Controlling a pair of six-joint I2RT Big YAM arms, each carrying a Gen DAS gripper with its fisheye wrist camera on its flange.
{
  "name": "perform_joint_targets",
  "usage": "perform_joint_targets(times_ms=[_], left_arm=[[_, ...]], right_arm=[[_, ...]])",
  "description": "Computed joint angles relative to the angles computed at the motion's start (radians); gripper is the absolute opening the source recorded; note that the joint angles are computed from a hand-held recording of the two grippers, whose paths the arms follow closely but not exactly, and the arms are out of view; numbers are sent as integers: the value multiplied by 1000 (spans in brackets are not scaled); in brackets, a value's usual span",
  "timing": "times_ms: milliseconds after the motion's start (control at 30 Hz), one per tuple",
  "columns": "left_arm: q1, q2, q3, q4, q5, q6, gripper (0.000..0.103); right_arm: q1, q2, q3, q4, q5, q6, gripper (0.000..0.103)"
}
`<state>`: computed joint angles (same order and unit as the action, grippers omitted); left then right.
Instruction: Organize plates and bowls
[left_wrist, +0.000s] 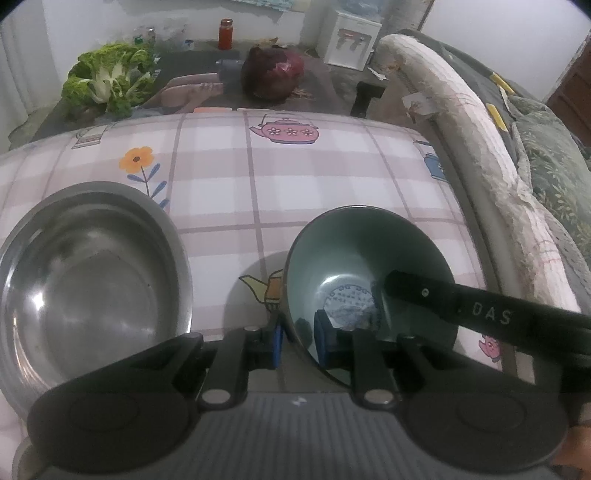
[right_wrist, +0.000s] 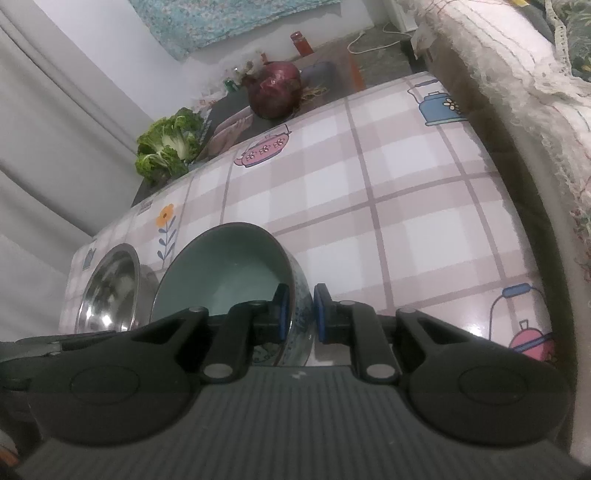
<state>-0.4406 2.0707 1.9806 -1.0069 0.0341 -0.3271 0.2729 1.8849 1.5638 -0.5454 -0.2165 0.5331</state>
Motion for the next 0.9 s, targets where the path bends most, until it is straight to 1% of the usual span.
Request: perform_joint_targets(times_ms=[467, 900], left_arm=[[-3, -49, -28, 17, -8, -5, 18], [25, -151, -113, 61, -18, -1, 19]], right_arm=[[6, -37, 0, -18, 16, -3, 13], [53, -64, 46, -56, 49, -7, 13]])
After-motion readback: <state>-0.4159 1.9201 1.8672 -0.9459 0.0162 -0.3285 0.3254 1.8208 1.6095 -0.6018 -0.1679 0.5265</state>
